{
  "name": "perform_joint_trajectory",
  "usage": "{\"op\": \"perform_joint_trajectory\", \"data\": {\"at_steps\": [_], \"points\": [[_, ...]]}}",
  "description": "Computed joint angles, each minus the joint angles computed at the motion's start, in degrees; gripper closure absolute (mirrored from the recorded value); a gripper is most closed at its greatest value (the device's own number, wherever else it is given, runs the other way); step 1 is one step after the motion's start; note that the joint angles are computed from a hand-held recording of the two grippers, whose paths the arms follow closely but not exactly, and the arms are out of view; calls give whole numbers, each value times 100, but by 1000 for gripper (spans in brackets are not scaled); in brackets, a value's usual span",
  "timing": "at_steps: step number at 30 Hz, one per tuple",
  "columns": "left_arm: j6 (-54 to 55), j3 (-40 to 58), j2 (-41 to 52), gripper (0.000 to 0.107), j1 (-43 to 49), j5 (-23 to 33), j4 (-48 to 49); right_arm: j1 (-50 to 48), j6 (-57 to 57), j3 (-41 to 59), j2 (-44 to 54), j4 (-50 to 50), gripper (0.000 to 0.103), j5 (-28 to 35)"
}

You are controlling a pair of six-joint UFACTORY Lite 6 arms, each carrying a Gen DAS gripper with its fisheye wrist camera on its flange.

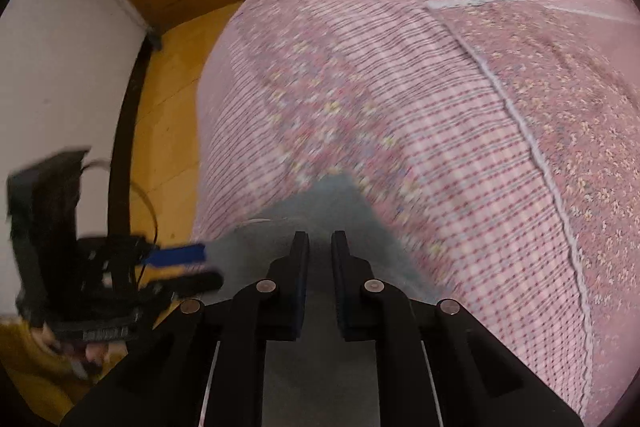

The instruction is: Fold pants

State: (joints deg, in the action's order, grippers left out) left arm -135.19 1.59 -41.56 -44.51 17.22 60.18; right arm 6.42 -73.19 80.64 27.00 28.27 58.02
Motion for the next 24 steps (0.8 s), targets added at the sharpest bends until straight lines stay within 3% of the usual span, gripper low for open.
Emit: {"op": "perform_joint_trajectory", "data": {"at_steps": [6,11,17,19,21,24], "points": [[-481,-130,-25,74,-9,-67,398,176,-484,-1021,-735,-298,89,-697],[-1108,46,410,74,-12,-108,1045,419,-388,-1123,-740,-261,74,-1028],[-1312,52,458,74,53,-183,1271,972,-158,-1160,-613,-479,73,-1391],[-1217,44,426,74,6,-141,1155,1064,-168,-1164,-569,-444,84,-1388],[-1205,49,442,74,44,-161,1176,1075,-209,-1239,-595,-310,102,-1334],[-1635,29,495,74,23,-159,1581,836,-496,-1116,-642,165,102,-1146]]}}
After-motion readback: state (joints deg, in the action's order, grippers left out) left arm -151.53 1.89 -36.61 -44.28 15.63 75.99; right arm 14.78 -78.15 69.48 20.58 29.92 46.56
